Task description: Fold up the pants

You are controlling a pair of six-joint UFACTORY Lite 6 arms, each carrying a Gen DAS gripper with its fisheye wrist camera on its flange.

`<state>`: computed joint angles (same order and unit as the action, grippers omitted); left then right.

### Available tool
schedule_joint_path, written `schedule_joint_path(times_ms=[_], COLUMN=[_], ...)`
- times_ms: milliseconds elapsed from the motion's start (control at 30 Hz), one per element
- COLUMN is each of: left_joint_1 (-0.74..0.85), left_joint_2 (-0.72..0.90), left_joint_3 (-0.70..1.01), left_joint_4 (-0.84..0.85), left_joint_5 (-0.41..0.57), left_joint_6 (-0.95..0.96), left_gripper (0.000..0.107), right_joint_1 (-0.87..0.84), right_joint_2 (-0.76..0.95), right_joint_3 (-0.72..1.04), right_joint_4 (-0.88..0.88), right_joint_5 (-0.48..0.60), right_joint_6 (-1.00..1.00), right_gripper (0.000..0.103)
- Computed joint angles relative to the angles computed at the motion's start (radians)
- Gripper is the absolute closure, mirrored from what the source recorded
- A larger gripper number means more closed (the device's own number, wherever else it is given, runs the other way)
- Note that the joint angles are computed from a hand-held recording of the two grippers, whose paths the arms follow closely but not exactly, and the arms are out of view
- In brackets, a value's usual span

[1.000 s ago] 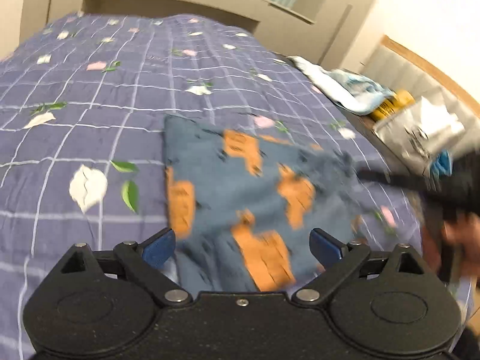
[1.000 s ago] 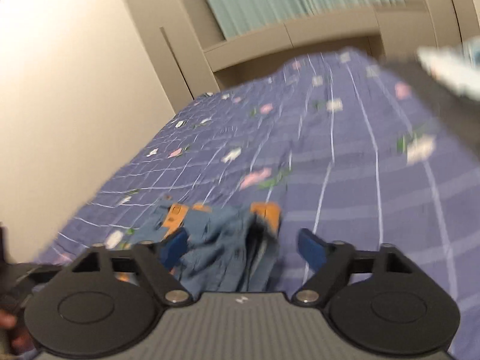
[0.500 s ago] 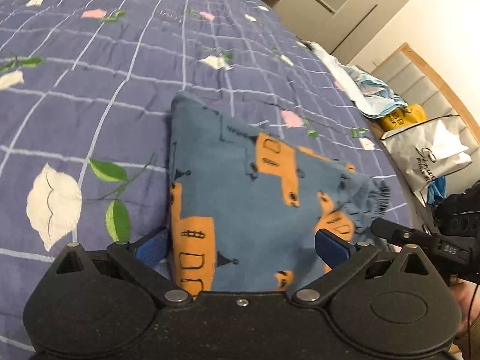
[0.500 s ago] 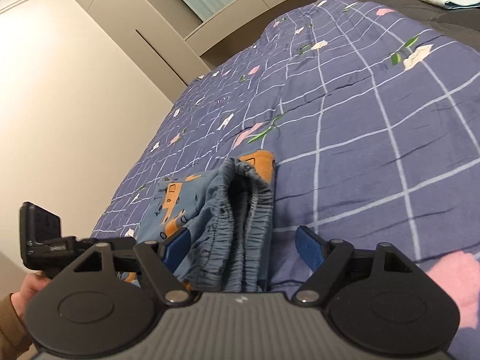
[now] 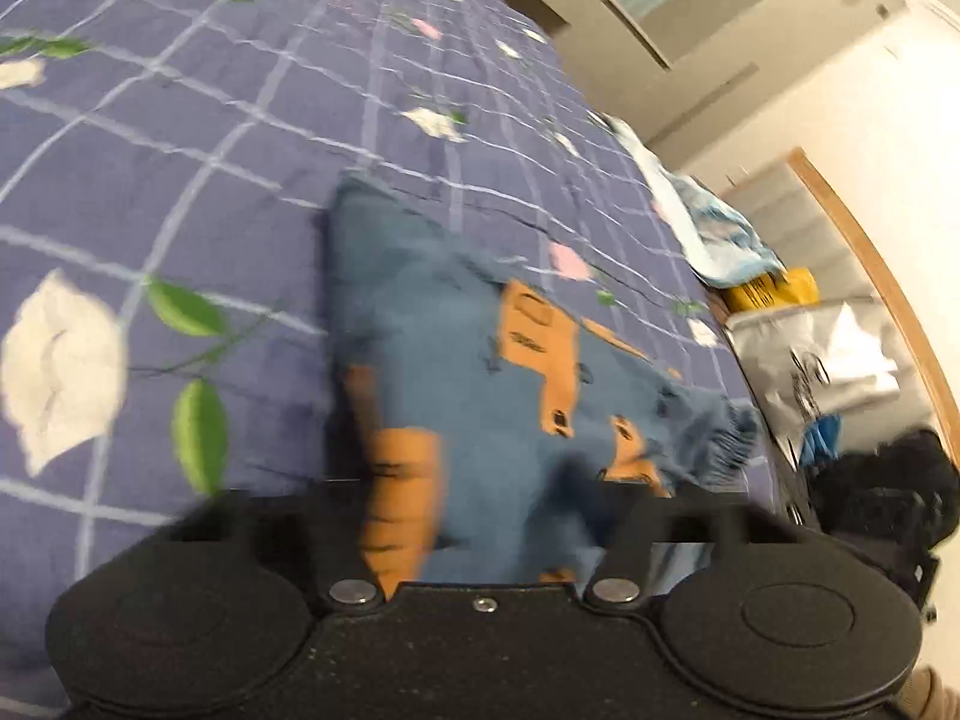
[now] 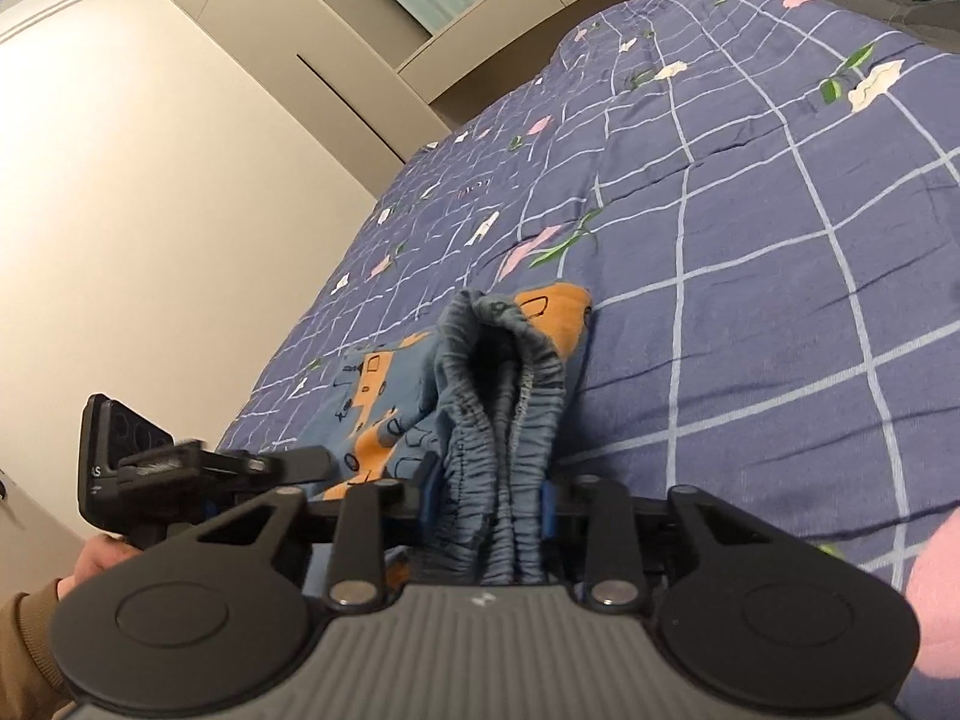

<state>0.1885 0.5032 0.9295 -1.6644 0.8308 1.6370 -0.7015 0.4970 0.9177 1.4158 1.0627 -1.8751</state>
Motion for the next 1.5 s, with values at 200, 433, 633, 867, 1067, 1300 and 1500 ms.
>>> schedule_joint_path(times_ms=[200, 433, 633, 867, 1067, 1300, 1500], left_joint_1=[0.035, 0.042, -0.039, -0.081, -0.089, -0.02, 0.004], left_joint_2=[-0.066, -0.003, 0.361, 0.56, 0.352, -0.137, -0.682], left_joint_3=[-0.064, 0.254, 0.881, 1.08, 0.798, 0.234, -0.206], left_joint_4=[-0.017, 0.043, 0.362, 0.577, 0.518, 0.229, 0.498], left_joint_5=[0.055, 0.015, -0.203, -0.302, -0.438, -0.384, -0.408], left_joint_6=[0.067, -0.097, -0.508, -0.696, -0.574, -0.238, -0.446], left_gripper=[0.087, 0.087, 0.086, 0.063, 0.019, 0.005, 0.004], right_joint_1=[-0.003, 0.171, 0.41, 0.491, 0.451, 0.377, 0.33], right_joint_2=[-0.092, -0.099, 0.276, 0.688, 0.446, -0.153, -0.768], right_joint_3=[-0.066, 0.113, 0.741, 1.244, 0.845, 0.113, -0.324], right_joint_4=[0.008, 0.107, 0.085, -0.165, 0.168, 0.471, 0.209], right_joint_5=[0.028, 0.01, -0.19, -0.296, -0.432, -0.34, -0.419], right_joint_6=[-0.054, 0.071, 0.392, 0.659, 0.274, -0.136, 0.117], right_gripper=[0.08, 0.08, 0.079, 0.073, 0.017, 0.0, 0.0])
